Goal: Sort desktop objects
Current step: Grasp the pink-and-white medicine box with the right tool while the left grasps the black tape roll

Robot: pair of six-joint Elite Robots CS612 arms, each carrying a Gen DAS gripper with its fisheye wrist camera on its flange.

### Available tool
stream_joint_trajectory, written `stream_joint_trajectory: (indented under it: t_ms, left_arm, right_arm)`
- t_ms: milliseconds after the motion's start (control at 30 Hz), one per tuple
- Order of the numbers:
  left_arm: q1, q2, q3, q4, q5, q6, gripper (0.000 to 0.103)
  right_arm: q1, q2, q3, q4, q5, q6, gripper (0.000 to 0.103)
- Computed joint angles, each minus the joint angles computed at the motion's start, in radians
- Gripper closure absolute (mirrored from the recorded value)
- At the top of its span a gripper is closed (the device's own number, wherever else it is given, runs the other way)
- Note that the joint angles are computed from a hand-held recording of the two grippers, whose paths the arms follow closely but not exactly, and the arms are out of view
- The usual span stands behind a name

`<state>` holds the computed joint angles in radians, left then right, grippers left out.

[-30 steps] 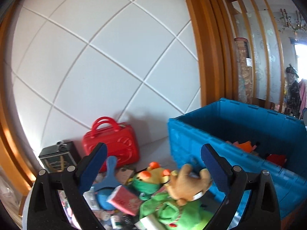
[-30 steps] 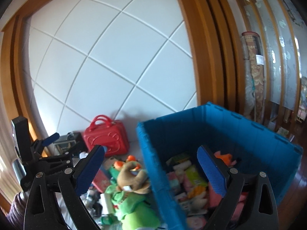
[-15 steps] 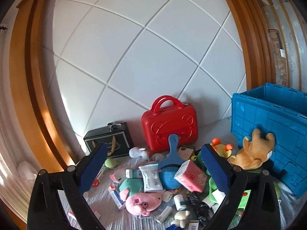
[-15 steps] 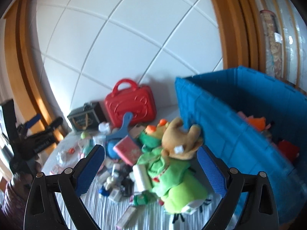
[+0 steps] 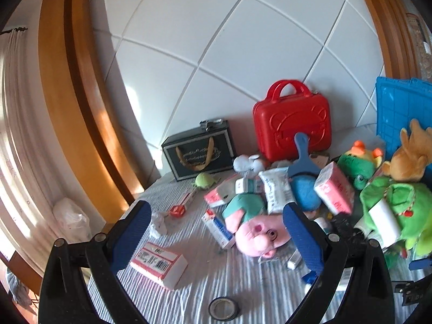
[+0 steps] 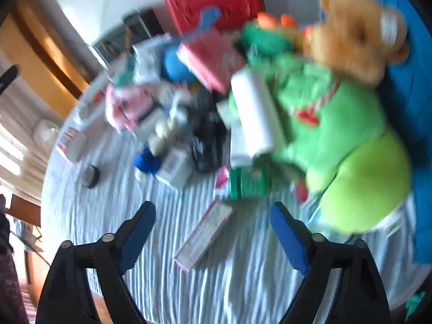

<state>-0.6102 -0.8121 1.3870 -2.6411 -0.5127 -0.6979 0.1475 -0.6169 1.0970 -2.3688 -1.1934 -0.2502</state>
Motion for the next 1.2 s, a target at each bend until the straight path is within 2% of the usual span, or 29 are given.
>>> stream_joint_trajectory:
  t_ms: [100, 167, 233, 300, 400, 467, 567, 667, 733, 867, 967, 1000, 1067, 1167, 1200]
  left_arm:
    - [0.017, -0.023, 0.063, 0.100, -0.045, -0.092, 0.004]
    - [0.032, -0.032, 0.111, 0.071, -0.124, -0.090, 0.003]
    - [0.041, -0.034, 0.142, 0.092, -0.162, -0.114, 0.003]
    - [0.057, -0.027, 0.173, 0.032, -0.258, -0.074, 0.004]
    - [0.080, -0.003, 0.179, 0.001, -0.370, -0.044, 0.004]
    - [0.088, 0.017, 0.167, 0.015, -0.399, -0.033, 0.004]
    - [0.099, 0.045, 0.151, -0.037, -0.448, -0.002, 0.004]
    - [0.109, 0.071, 0.123, -0.039, -0.481, 0.021, 0.003]
    - [0.115, 0.078, 0.129, -0.101, -0.514, 0.040, 0.003]
    - [0.124, 0.082, 0.133, -0.136, -0.559, 0.022, 0.003]
    - [0.123, 0.094, 0.118, -0.097, -0.597, 0.022, 0.007]
    - [0.117, 0.095, 0.126, -0.124, -0.578, 0.018, 0.011]
    - [0.112, 0.093, 0.126, -0.114, -0.568, 0.014, 0.014]
    - [0.120, 0.090, 0.132, -0.129, -0.606, 0.006, 0.017]
    - [0.123, 0.089, 0.136, -0.141, -0.623, 0.004, 0.022]
  right_arm:
    - [0.011, 0.027, -0.010, 0.052, -0.032, 0.026, 0.024]
    - [0.016, 0.032, -0.001, 0.047, -0.049, 0.034, 0.024]
    - [0.020, 0.034, 0.004, 0.050, -0.066, 0.042, 0.024]
    - [0.025, 0.033, 0.012, 0.053, -0.082, 0.037, 0.024]
    - [0.031, 0.034, 0.009, 0.067, -0.094, 0.038, 0.024]
    - [0.036, 0.034, 0.008, 0.072, -0.107, 0.036, 0.024]
    - [0.040, 0.035, 0.007, 0.070, -0.119, 0.033, 0.024]
    - [0.045, 0.037, 0.001, 0.074, -0.136, 0.034, 0.024]
    - [0.049, 0.040, -0.003, 0.069, -0.143, 0.039, 0.024]
    - [0.051, 0.040, -0.006, 0.062, -0.156, 0.052, 0.025]
    - [0.053, 0.045, -0.012, 0.053, -0.166, 0.069, 0.025]
    - [0.056, 0.047, -0.016, 0.052, -0.179, 0.067, 0.025]
    - [0.064, 0.052, -0.022, 0.047, -0.205, 0.068, 0.026]
    - [0.074, 0.055, -0.024, 0.024, -0.258, 0.062, 0.036]
    - [0.078, 0.055, -0.024, 0.014, -0.279, 0.048, 0.045]
